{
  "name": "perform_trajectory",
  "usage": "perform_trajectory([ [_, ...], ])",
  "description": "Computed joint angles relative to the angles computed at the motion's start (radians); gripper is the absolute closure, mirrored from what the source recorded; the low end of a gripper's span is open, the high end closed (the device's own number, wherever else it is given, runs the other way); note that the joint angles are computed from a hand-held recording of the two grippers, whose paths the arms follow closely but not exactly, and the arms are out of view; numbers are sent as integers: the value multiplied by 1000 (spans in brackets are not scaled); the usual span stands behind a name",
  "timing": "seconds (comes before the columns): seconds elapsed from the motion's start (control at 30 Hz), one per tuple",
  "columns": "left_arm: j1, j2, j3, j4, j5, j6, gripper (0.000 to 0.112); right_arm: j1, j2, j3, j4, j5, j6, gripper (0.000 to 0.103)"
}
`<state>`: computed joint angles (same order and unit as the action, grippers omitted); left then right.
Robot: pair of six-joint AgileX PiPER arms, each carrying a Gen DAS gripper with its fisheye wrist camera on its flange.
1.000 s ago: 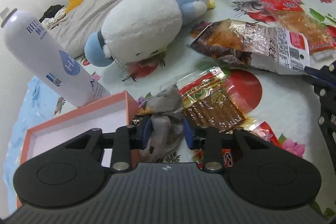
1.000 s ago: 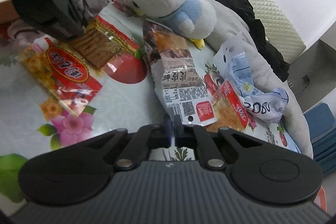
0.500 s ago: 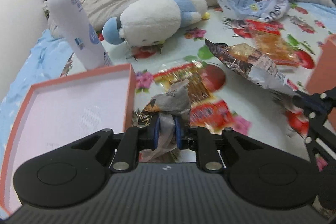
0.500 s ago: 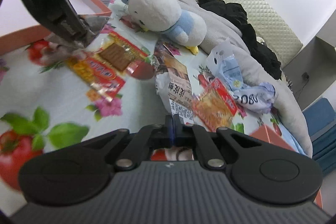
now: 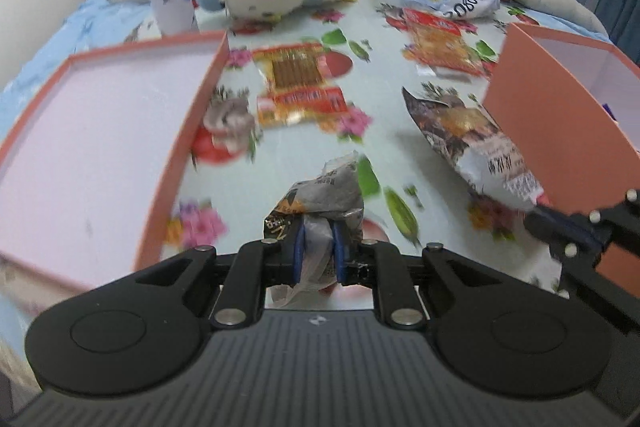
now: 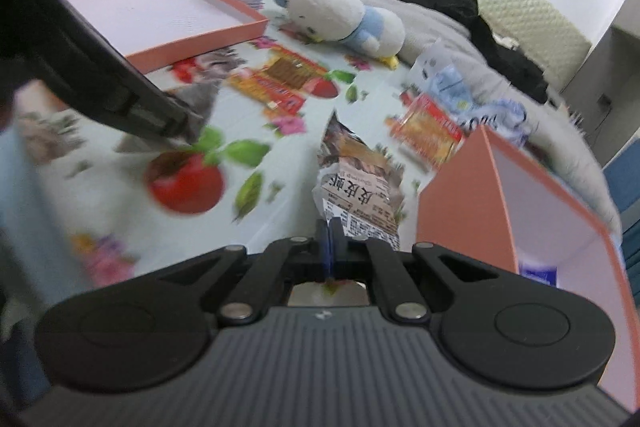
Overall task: Organize snacks
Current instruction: 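Grasp the grey wrapped snack with the left tool while the right tool grasps the brown packet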
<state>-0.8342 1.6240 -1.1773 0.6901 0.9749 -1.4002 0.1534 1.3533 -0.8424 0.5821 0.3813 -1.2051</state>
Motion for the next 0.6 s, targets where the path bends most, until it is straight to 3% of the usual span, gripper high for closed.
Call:
perform_trajectory([
  [0.2,-118,-34,35,-20,41,-147,94,-177,-125,52,108,301,-88,100],
  [0.33,-161,-39,18,-22,80,-180,94,-288,-124,36,157,495,-99,97],
  [0.43,-172,-36,3,-26,93,-174,93,-307,-108,25,148,546,-89,96],
  [0.5,-169,-33,-4,-30,90,-170,93,-321,-92,12,148,577,-81,86],
  [0.57,-165,-32,-8,-39,85,-161,86,-349,-72,-10,160,624,-72,47],
  [0.6,-163,-28,-14,-44,87,-155,84,-368,-66,-18,177,646,-77,41],
])
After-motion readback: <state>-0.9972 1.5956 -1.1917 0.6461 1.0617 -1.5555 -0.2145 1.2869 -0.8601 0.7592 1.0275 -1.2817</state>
